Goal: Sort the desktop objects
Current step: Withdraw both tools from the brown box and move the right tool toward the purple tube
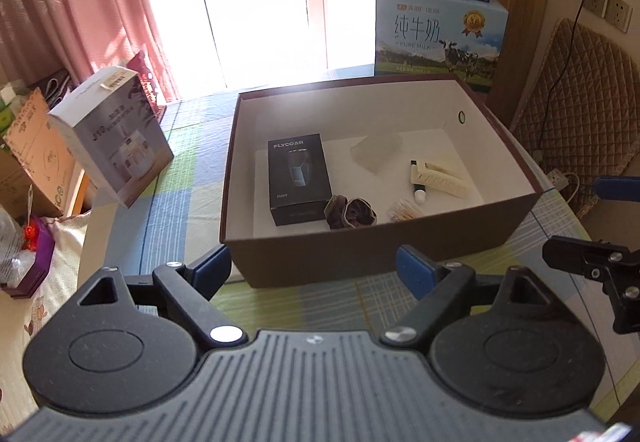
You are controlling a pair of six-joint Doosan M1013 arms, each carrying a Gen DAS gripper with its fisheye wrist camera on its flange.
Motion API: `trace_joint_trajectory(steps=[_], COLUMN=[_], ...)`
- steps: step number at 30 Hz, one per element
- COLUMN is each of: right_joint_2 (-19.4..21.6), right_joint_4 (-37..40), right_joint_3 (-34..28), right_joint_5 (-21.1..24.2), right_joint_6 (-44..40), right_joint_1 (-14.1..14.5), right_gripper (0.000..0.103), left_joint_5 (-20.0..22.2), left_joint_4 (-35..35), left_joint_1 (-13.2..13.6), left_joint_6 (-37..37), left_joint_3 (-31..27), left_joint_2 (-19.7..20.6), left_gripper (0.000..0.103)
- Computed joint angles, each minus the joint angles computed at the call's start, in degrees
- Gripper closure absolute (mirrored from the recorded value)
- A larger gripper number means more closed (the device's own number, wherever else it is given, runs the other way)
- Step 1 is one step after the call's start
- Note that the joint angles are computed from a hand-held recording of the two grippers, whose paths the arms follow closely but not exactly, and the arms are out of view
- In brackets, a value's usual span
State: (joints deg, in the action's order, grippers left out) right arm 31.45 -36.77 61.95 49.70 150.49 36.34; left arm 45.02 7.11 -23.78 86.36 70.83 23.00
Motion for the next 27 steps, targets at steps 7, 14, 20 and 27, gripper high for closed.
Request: trace_joint_trajectory(steps=[7,14,20,27], right_joint_2=[-2.87,-4.46,-5.13,-4.86], right_joint_4=[-3.36,-2.08,0.09,4.35], right_joint_3=[4.45,7.98,9.83,10.86], right_joint_5=[-0.86,-2.02,-2.89,-2.87], right_joint_6=[4.98,7.25,6.92,5.29], right_joint_1=[2.70,4.85,5.99,6.68], right_gripper=[0.002,0.002,0.002,0.002], left_joint_5=[-2.78,-2.74,-1.97,0.33], left_joint_4=[5.47,9.46,11.57,11.56], left_joint_1=[-1.53,-2.79,-3.57,-3.70], left_joint_6=[-7.43,-13.90,-17.53,-18.75], left_joint_3=[7.68,13.54,17.23,20.59], left_joint_2=[-5.58,-9.79,-12.46,-14.19], left_gripper=[0.015,0.015,0.015,0.014])
